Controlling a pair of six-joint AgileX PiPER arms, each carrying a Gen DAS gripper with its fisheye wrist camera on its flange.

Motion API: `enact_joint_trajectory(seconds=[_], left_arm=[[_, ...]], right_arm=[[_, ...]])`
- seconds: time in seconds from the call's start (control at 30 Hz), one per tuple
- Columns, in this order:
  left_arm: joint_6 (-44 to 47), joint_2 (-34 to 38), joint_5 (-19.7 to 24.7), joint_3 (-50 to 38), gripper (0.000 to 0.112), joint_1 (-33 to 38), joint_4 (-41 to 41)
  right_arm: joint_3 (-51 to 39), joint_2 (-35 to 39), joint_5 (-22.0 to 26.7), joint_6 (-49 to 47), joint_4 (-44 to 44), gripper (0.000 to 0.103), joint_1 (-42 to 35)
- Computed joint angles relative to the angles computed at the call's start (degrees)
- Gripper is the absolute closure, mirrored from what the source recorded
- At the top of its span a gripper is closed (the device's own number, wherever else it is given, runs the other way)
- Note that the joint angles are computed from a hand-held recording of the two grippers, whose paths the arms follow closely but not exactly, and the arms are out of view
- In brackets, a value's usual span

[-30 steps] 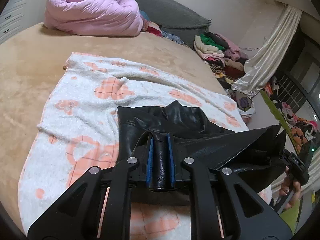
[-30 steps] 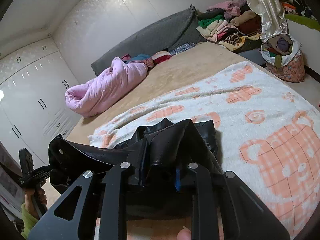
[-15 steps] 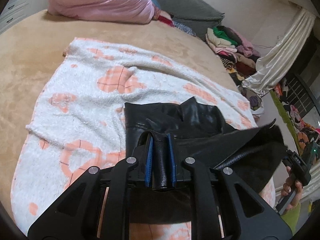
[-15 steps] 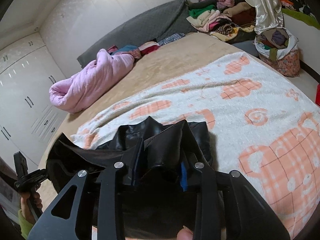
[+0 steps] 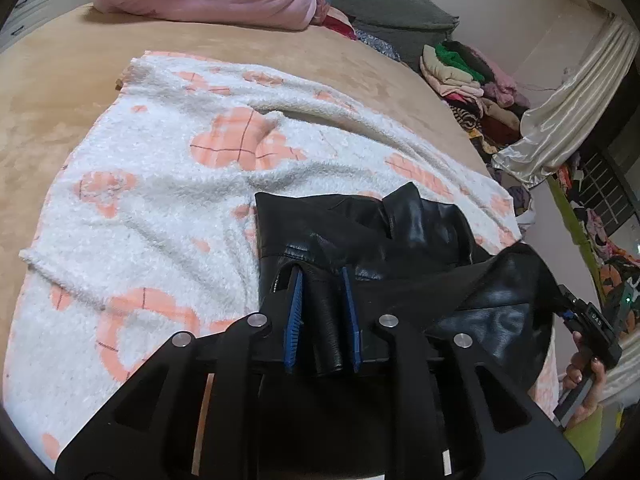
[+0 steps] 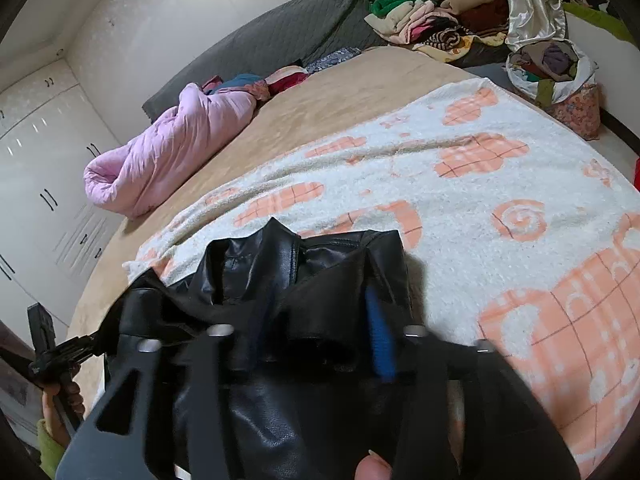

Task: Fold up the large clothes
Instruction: 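Lift the gripped jacket edge with both tools and fold it over lengthwise, then open both tools to release the folded jacket edge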

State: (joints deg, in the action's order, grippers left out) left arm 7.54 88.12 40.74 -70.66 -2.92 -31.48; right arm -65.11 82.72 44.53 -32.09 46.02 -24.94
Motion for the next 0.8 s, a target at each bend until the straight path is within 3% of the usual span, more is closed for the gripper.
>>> enact_joint_trajectory(seconds=[0.03,0.1,0.23,0.37,0.5,0.63,0.7,0.77,0.8], left_arm=[[0.43,-0.1,-0.21,0.11,0.094,0.03,-0.28],[0.35,-1.06,-1.89,0.79,0.084,-0.31,0.59],[0.92,-3.63,-3.89,1.66,0.078,-0.21,1.39],[-3.71,-4.6,-5.94,1.62,0.066,-2.05,9.03],[-8.71,-0.7,-5.33,-0.3,0.058,-6.23,18.96],[-8.64,3.26,-6.44,-0.77,0.052,-7.86,20.72],[-11.53,4.72,-7.74,-1.13,0.053,-9.34,25.02],[-13.04,5.6,-8.36,-1.25,0.085,-10.18,26.78],[-15.53,5.55,-8.86,-0.94,0.089,-10.78,29.38]], right_arm=[[0.27,-0.44,-1.15,0.41,-0.39,0.032,-0.08],[0.0,-0.45,-0.96,-0.46,0.45,0.032,-0.88],[0.24,-1.52,-3.19,-1.54,-2.17,0.032,-0.9],[0.23,-1.67,-8.23,4.4,-15.89,0.032,4.54],[0.39,0.35,-12.25,12.28,-31.08,0.033,11.43],[-0.46,4.39,-14.74,19.12,-42.22,0.034,15.89],[-1.51,6.88,-15.23,19.48,-43.58,0.048,16.86],[-2.67,8.97,-15.27,20.33,-44.41,0.081,17.11],[-2.37,9.08,-16.05,22.4,-46.32,0.086,17.52]])
